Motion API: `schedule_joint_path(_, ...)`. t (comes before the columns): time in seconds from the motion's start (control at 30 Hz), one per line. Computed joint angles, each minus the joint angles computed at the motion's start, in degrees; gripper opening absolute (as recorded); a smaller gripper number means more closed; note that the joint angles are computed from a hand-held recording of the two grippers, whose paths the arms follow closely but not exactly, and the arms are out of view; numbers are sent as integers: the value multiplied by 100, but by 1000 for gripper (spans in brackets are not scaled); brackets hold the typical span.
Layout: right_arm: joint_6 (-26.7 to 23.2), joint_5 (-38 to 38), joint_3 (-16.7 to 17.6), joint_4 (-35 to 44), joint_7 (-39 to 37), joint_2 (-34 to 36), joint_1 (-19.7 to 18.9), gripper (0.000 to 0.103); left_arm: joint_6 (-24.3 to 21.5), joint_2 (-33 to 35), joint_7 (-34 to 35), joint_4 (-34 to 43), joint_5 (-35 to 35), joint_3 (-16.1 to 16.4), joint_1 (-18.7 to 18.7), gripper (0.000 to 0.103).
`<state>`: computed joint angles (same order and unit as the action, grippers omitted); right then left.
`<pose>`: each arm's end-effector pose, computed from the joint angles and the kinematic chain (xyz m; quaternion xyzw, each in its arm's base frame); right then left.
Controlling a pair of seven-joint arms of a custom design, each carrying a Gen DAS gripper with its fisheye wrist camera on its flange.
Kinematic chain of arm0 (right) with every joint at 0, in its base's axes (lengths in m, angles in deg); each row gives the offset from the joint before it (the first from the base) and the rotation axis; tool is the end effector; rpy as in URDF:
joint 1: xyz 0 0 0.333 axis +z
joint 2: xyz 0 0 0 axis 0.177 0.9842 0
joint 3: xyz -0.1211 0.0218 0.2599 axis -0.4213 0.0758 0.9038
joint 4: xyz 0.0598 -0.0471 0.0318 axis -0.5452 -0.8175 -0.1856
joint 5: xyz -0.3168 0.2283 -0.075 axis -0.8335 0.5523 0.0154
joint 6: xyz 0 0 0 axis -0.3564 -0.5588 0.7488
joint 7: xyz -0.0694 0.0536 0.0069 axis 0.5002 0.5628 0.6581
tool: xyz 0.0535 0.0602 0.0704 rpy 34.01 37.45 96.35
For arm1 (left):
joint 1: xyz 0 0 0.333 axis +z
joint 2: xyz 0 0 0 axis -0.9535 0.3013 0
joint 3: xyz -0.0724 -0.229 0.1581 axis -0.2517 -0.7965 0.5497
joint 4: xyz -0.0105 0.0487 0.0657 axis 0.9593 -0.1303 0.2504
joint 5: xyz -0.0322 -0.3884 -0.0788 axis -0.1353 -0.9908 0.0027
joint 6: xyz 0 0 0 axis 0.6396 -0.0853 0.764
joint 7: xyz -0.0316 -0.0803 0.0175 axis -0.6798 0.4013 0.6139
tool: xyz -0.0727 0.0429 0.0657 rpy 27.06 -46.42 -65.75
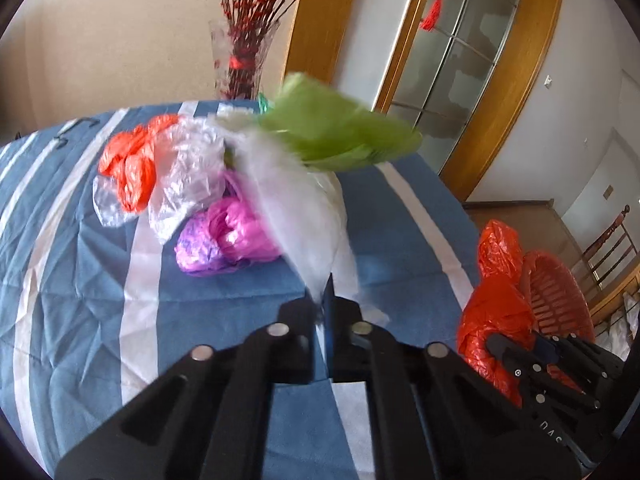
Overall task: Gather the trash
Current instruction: 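Grasp another red bag with the right gripper while the left gripper grasps a white bag, then carry both bags over the wastebasket and open the left gripper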
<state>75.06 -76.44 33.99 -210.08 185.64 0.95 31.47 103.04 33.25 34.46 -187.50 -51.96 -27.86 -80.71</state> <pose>0.4018 0.2464 0.4774 -0.7076 0.6114 -0.1945 0.2961 0.4333 -0.1228 0.4293 -0.6520 0.6519 -0.3375 0.1898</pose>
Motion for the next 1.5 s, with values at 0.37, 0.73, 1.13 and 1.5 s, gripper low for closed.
schedule_joint_path(0.37,45,-128,71,-101,90,-376,-56,24,-124,-1394,93,-599,443,-178,291,3)
schedule_joint_path(0.73,-30,-200,125,-371,185,-1118,-77,24,-400,-2319,68,-808,400,-260,-40,3)
schedule_joint_path(1.13,-288,-275,28,-854,268,-2154,-375,24,-278,-2128,-37,-623,315,-392,-584,3)
schedule_joint_path(1.5,-491,-203,-227,-1410,194,-3004,-714,24,-17,-1321,24,-185,203,-469,-1186,3)
